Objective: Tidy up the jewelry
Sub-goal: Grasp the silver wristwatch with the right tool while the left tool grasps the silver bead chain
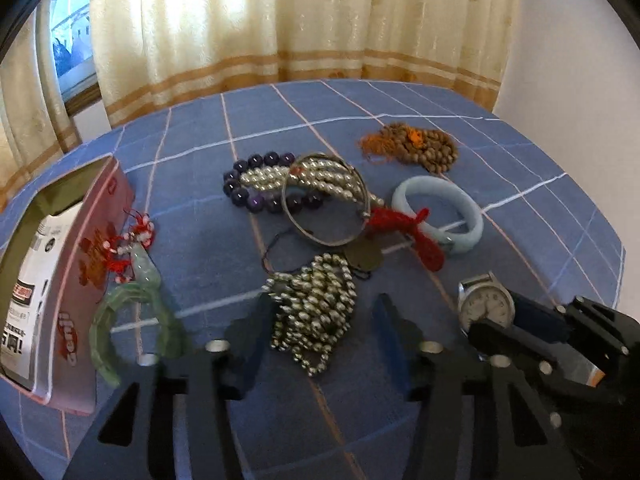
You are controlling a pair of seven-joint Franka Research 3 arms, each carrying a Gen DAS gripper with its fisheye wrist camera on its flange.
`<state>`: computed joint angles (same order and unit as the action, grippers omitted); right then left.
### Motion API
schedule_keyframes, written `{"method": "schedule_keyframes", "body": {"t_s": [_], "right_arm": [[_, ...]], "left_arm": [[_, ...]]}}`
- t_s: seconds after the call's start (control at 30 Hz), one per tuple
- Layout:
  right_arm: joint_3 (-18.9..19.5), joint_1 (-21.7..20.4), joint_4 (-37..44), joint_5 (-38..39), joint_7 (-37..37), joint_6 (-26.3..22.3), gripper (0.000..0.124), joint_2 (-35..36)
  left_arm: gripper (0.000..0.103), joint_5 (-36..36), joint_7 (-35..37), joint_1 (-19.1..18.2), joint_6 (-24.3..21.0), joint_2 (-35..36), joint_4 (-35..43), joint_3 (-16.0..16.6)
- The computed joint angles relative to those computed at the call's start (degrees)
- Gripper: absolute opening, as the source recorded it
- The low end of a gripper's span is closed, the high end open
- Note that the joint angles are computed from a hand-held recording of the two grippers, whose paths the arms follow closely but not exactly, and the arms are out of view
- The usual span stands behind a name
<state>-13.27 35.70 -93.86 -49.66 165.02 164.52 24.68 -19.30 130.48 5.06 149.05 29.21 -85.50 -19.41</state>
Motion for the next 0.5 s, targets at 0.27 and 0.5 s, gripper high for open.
{"method": "schedule_keyframes", "body": {"t_s": [0.27,0.5], "right_arm": [[-0.8,0.38,-0.74,-0.98,0.49,2.6,0.022,-0.3],[-1.7,1.02,-0.59,-0.72,0.42,4.08,0.017,-0.19]], "left_arm": [[0.014,-6.96,6.45,3.78,3.31,-1.58,-3.27,-3.52],[0.014,-15.3,13.7,6.03,6.66,-4.61,-7.37,-5.3]]}}
